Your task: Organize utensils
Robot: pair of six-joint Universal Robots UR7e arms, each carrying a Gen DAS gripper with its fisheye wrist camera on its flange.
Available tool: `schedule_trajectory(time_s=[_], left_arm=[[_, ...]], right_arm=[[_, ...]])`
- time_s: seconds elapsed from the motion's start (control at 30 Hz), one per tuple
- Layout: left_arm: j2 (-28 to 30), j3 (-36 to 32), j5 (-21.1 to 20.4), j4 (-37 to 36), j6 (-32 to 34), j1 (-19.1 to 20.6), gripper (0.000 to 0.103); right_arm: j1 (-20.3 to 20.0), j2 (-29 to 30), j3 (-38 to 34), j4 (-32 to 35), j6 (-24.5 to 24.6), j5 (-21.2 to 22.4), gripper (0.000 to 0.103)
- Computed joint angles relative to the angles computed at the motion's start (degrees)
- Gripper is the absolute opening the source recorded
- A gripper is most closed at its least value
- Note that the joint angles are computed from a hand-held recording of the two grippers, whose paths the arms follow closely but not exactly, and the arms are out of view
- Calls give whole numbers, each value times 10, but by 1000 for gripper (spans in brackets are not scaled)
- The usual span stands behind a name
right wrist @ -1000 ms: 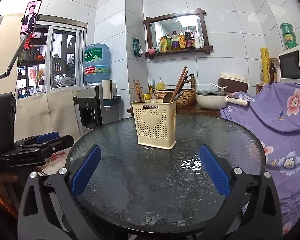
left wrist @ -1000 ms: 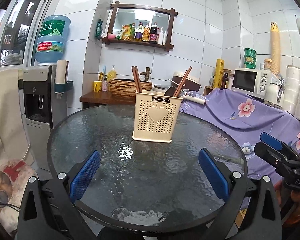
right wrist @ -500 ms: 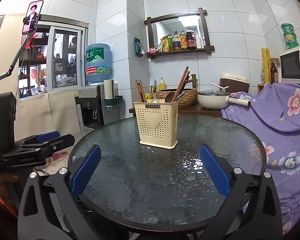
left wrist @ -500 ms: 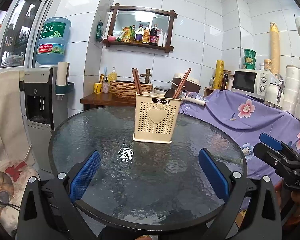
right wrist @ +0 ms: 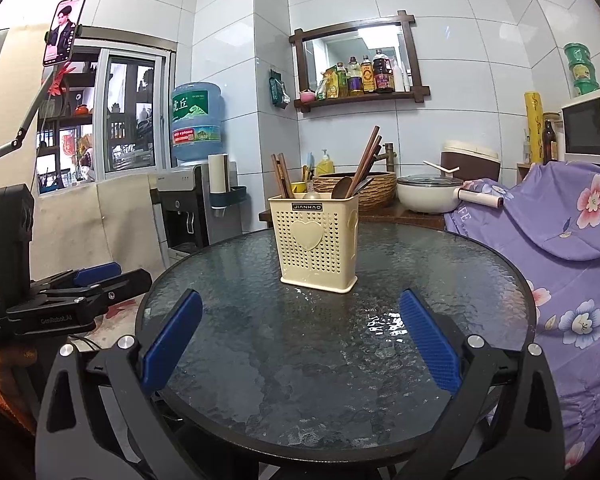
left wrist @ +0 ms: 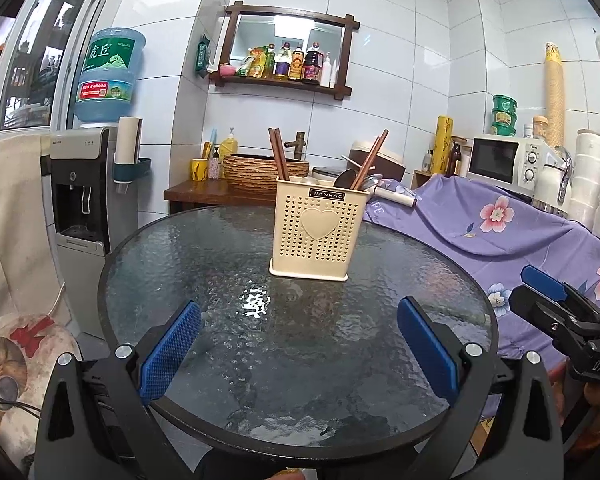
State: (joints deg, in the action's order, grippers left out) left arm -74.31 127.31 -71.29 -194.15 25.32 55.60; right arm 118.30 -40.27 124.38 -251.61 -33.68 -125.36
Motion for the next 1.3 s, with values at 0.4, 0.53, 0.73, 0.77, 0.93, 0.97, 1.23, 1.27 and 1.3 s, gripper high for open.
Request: schedule_trajectory(time_s=[0.4, 0.53, 0.73, 0.77, 0.93, 0.97, 1.23, 1.27, 1.3], left_arm=[[3, 3, 2, -4, 6, -2, 97], [3, 4, 4, -5, 4, -3, 97], [1, 5, 4, 2, -3, -2, 97], [2, 5, 6, 1, -3, -3, 97], [2, 6, 14, 2, -1, -6, 97], [2, 7, 17, 0, -1, -7, 97], [2, 7, 18, 0, -1, -9, 97], [2, 7, 19, 0, -1, -9, 97], [2, 8, 20, -1, -1, -10, 97]], right_arm=[[1, 0, -2, 3, -3, -5, 97], [1, 0, -2, 4, -2, -5, 97], [2, -1, -2, 5, -1, -6, 97], [2, -1, -2, 5, -1, -6, 97], [1, 0, -2, 7, 0, -5, 97], [1, 1, -3, 8, 1, -6, 97], [4, 5, -4, 8, 3, -8, 97], [4, 5, -5, 9, 3, -8, 97], [4, 5, -6, 10, 3, -8, 97]])
